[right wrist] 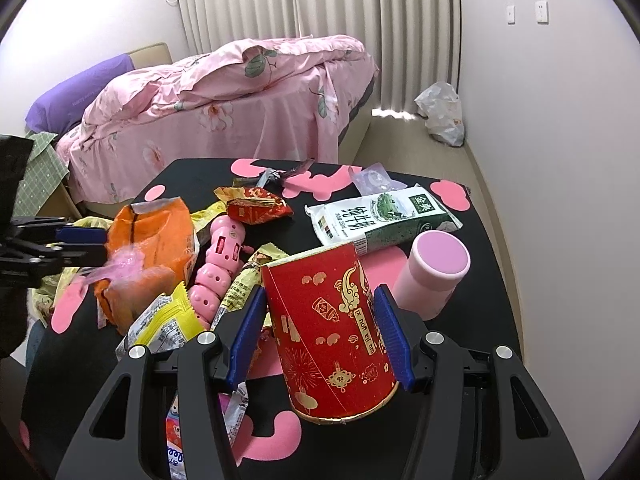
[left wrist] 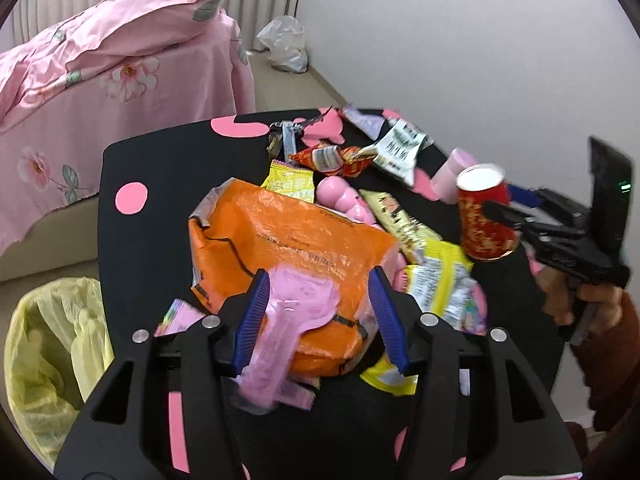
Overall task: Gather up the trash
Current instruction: 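Grasp the pink plastic spoon with the left gripper while the right gripper holds the red cup, then carry the red cup and pink spoon to the bin and release both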
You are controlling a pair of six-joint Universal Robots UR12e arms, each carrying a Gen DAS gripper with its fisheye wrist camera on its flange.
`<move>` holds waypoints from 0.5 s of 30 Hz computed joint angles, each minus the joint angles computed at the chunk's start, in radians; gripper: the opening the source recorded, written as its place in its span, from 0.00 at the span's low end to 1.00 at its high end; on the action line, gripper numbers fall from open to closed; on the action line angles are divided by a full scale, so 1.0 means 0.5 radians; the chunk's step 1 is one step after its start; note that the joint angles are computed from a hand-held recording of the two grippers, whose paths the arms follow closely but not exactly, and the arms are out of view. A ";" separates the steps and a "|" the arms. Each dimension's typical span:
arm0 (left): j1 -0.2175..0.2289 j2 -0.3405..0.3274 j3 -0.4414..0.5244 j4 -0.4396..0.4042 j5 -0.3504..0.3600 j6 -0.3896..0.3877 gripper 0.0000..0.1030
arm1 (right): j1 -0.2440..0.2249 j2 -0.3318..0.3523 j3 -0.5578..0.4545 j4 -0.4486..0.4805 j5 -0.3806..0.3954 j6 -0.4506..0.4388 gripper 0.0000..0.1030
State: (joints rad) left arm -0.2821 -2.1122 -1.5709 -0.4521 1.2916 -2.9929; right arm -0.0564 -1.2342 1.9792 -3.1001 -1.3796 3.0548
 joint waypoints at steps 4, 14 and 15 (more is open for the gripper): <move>-0.037 -0.050 0.063 -0.116 0.172 0.031 0.47 | -0.006 -0.004 0.012 -0.008 0.014 0.003 0.51; -0.006 -0.060 0.050 -0.096 0.125 -0.073 0.42 | -0.016 -0.007 0.024 -0.026 0.003 0.042 0.51; 0.001 -0.048 0.032 -0.059 0.097 -0.090 0.42 | -0.014 -0.011 0.024 -0.033 0.001 0.039 0.51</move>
